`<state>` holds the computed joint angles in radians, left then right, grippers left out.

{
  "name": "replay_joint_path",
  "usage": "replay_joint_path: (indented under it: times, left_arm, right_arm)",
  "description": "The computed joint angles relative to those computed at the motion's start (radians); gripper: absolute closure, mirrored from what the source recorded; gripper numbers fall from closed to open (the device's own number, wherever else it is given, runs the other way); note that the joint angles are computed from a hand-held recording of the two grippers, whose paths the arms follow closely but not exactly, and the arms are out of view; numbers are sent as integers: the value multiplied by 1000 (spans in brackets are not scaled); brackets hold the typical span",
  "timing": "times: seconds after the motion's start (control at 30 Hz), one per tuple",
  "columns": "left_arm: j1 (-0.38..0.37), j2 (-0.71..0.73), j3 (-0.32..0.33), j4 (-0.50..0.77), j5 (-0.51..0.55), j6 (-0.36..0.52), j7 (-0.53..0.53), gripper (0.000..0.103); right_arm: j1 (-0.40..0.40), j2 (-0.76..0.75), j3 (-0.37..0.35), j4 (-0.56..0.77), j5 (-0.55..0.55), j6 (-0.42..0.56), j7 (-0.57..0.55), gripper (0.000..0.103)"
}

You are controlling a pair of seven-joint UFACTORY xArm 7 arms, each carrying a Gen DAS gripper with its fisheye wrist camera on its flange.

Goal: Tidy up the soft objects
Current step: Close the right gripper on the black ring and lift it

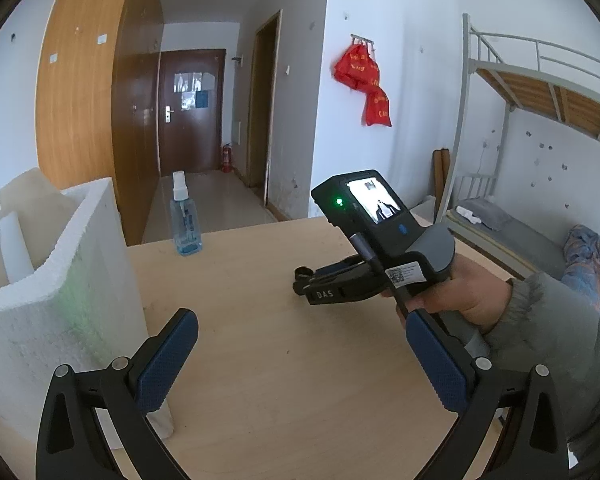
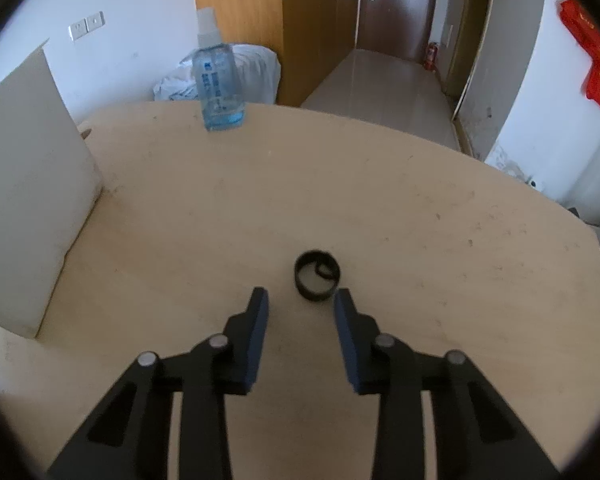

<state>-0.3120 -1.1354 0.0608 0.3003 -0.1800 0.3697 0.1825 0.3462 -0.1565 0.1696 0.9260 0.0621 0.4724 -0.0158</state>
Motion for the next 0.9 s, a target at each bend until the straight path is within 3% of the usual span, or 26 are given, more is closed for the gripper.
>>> replay_joint_path:
  times: [0.47, 0.57, 0.9]
  left_arm:
    - [6, -7, 5, -4, -9, 3, -16, 0]
    - [7, -6, 0, -4, -8, 2, -22, 0]
    - [-3, -6, 17, -14, -5, -6, -11, 0]
  right_arm:
    - [-12, 48, 13, 44, -100, -1, 74, 66]
    - [-10, 45, 12, 43, -108, 3, 78, 79]
    - [-7, 31, 6, 45, -83, 13, 78, 89]
